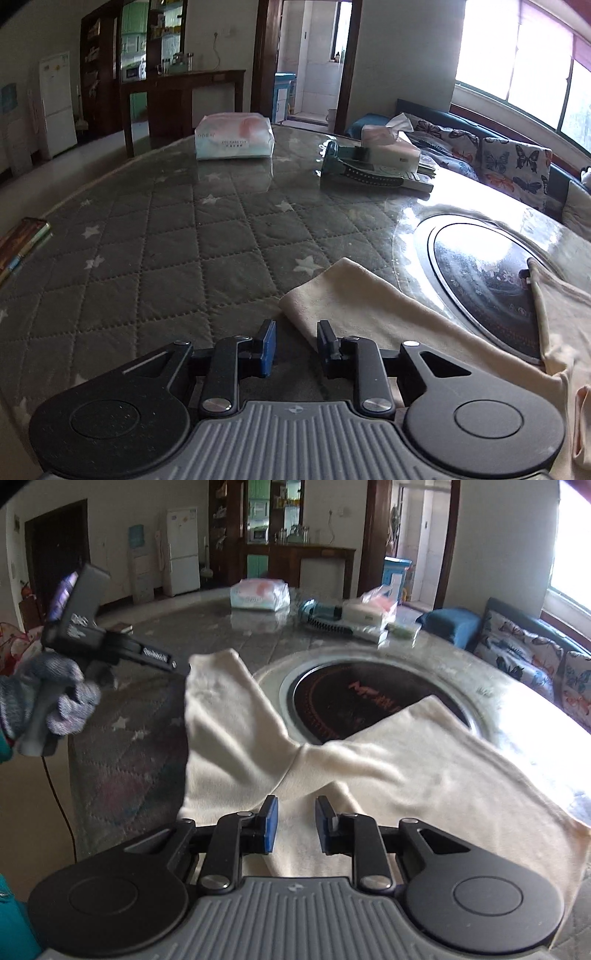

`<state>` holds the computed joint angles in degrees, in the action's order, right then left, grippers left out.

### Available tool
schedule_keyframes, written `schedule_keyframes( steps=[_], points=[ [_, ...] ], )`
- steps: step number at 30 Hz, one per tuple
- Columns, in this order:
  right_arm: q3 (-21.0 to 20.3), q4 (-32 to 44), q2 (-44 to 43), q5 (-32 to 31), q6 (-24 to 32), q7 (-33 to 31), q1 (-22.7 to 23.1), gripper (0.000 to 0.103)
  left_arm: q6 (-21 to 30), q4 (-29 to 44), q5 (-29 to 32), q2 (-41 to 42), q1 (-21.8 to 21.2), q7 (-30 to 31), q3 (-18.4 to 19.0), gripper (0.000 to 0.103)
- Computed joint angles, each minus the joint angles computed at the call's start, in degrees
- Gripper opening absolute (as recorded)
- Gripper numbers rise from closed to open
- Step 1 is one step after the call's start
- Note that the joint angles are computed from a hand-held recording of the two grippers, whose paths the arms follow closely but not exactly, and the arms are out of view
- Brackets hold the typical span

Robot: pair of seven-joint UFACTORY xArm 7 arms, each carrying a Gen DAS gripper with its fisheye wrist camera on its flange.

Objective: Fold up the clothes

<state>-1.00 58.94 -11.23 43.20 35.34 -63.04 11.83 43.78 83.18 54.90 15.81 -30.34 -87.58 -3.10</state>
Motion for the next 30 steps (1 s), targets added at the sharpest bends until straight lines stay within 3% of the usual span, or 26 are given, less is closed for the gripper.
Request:
schedule_keyframes(
  steps=[3, 4, 7, 13, 18, 21, 24, 30],
  points=[
    [-0.6, -0.9, -1.7, 0.7, -0.3, 0.0, -0.3, 0.021, -1.3, 0.1, 0.7, 0.4, 0.2, -1.0, 0.4, 0.023],
    [-0.9, -1.2, -2.3, 0.8, -0.3, 0.1, -0.4, 0.021, -2.5, -0.1, 1.0, 0.4, 0.4, -1.6, 0.6, 0.012],
    [-1.6, -2.5, -4.0, 0.7, -0.9, 0.7, -0.5, 0.021, -3.8, 0.0, 1.8, 0.5, 0.4, -3.5, 1.0, 0.005],
    [-4.1, -5.4, -7.2, 0.5, -3.1, 3.1, -1.3, 0.021, -5.8, 4.5, 8.9, 0.9, -2.3, -3.7, 0.6, 0.004],
    [-6.0, -6.9, -8.5, 0.5, -5.5, 5.4, -2.0, 0.021, -11.3, 11.0, 10.8, 3.5, -5.1, 0.3, -0.2, 0.004],
    [-7.4, -7.7, -9.4, 0.9, -6.9, 6.2, -2.3, 0.021, -16.6, 14.5, 10.1, 5.6, -7.1, 3.9, -0.3, 0.004],
    [-8.6, -8.4, -10.0, 1.2, -8.0, 7.2, -2.7, 0.021, -21.0, 18.7, 5.9, 9.0, -8.3, 11.7, -1.7, 0.004],
    [-10.7, -10.1, -11.8, 0.0, -8.9, 11.0, -4.5, 0.021, -27.9, 25.3, -5.6, 16.8, -8.5, 28.7, -7.7, 0.004]
  ],
)
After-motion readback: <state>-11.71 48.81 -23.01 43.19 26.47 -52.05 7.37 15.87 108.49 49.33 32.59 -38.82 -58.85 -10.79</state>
